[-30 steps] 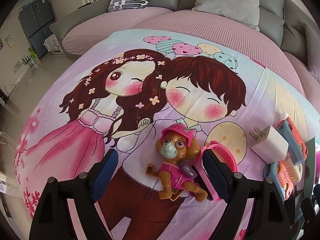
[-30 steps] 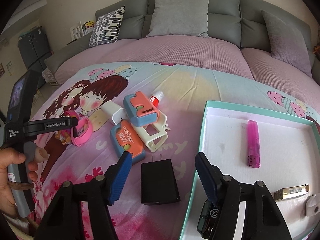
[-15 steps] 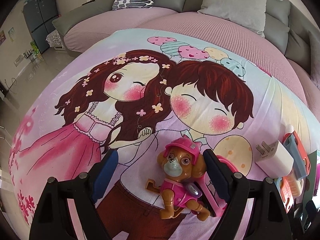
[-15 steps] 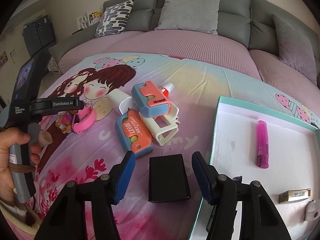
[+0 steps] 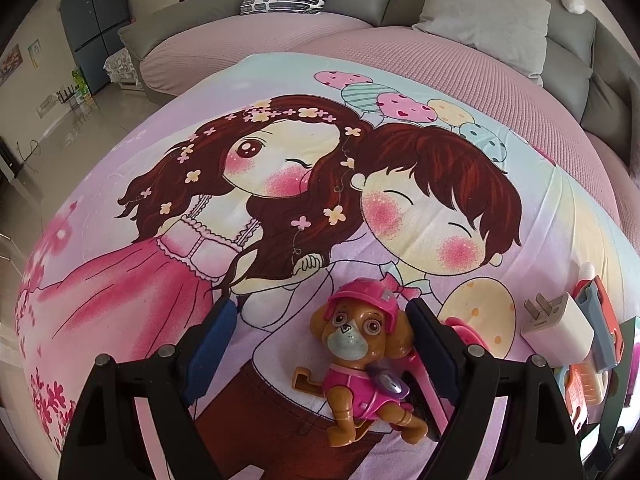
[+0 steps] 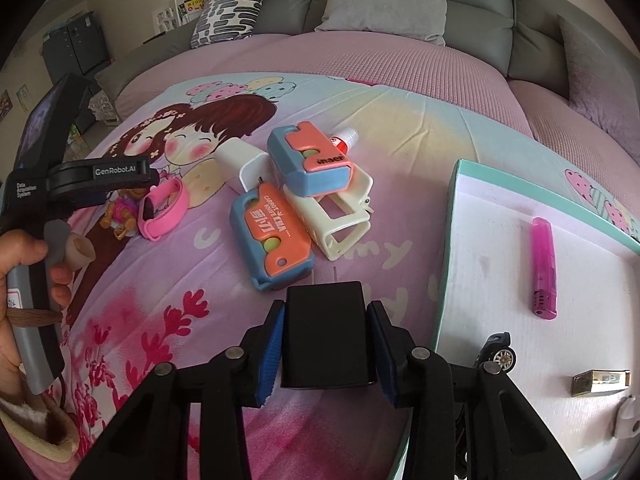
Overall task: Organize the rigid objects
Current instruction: 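Grasp the pink-and-brown dog figure with the left tool, then carry the dog figure and black charger into the tray and open both tools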
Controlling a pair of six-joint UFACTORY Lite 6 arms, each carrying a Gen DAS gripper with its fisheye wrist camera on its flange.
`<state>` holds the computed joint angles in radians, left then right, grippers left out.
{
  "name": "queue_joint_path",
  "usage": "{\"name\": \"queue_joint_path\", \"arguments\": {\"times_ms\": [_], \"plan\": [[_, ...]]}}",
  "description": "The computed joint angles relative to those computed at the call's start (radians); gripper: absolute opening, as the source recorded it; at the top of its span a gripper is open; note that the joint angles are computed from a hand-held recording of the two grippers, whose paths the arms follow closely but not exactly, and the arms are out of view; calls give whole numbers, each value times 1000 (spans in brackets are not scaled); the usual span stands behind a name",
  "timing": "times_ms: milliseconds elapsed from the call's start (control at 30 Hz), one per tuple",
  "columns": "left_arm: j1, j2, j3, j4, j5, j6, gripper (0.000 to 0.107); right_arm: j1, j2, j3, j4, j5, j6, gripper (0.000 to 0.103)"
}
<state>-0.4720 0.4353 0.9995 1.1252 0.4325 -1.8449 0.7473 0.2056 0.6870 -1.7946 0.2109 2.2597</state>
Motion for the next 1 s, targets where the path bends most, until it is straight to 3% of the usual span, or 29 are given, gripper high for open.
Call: {"name": "queue_joint_path", "arguments": {"times_ms": [167, 333, 500, 667, 833, 1000], "plan": [[-3, -13, -37, 19, 7, -28, 82, -1, -1, 0, 4, -6, -7, 43], [-18, -67, -103, 55, 28, -79, 49, -11, -12, -6, -19, -23, 13, 43], [-42, -154, -161, 53, 20, -84, 49, -36, -60, -38, -185, -51, 179, 43], [-132, -274, -160, 17, 123, -49, 49, -56, -181, -103, -399, -47, 396, 43], [-251, -340, -64, -14, 238, 14, 49, -103, -360, -198, -313, -7, 334, 43], [-376, -227, 146, -56, 279, 103, 49, -242, -487, -285, -117, 34, 172, 43]]}}
